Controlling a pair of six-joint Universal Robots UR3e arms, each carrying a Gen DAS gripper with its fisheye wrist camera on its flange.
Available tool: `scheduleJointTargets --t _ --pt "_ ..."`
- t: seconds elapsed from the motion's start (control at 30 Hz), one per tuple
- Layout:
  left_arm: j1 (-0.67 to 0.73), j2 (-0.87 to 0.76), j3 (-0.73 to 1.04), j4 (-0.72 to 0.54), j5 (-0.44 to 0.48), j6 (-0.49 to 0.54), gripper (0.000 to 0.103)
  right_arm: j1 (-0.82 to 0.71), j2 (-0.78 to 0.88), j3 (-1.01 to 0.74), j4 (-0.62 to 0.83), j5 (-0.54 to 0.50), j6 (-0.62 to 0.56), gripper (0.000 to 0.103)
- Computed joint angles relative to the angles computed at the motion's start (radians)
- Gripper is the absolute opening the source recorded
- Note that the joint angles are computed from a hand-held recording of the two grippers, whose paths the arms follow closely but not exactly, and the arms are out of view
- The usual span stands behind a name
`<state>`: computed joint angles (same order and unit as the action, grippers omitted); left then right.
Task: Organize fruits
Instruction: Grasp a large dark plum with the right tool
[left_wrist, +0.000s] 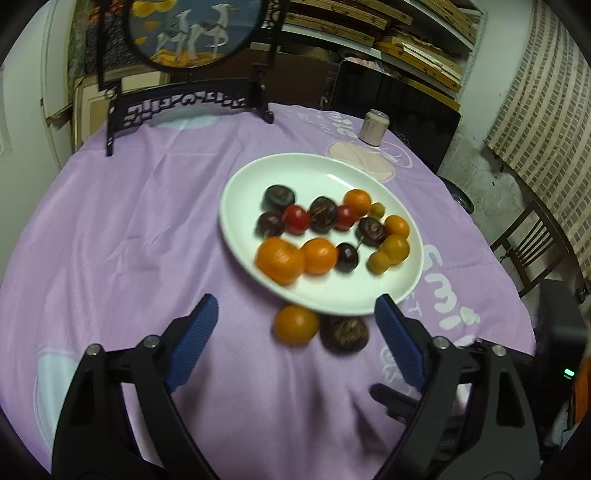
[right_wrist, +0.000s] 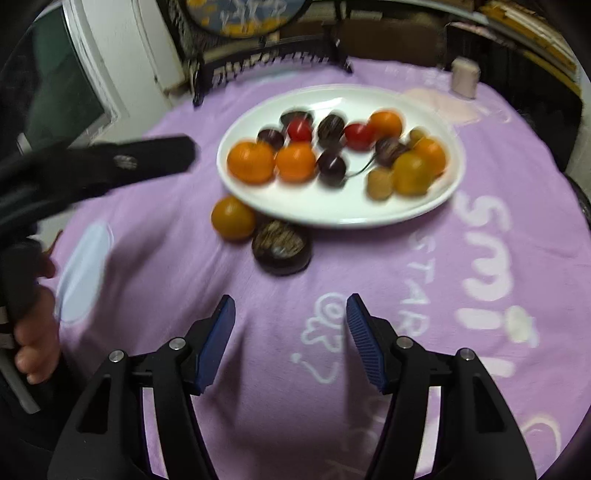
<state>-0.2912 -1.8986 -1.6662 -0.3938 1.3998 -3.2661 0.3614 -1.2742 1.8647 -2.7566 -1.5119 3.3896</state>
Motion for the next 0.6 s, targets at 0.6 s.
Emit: scheduleJointTargets --t 0.6 --pt "0.172 0.241 -0.426 0.102 -0.022 0.039 0.098 0.058 0.256 -0.314 0.069 -0.142 -0.045 0.054"
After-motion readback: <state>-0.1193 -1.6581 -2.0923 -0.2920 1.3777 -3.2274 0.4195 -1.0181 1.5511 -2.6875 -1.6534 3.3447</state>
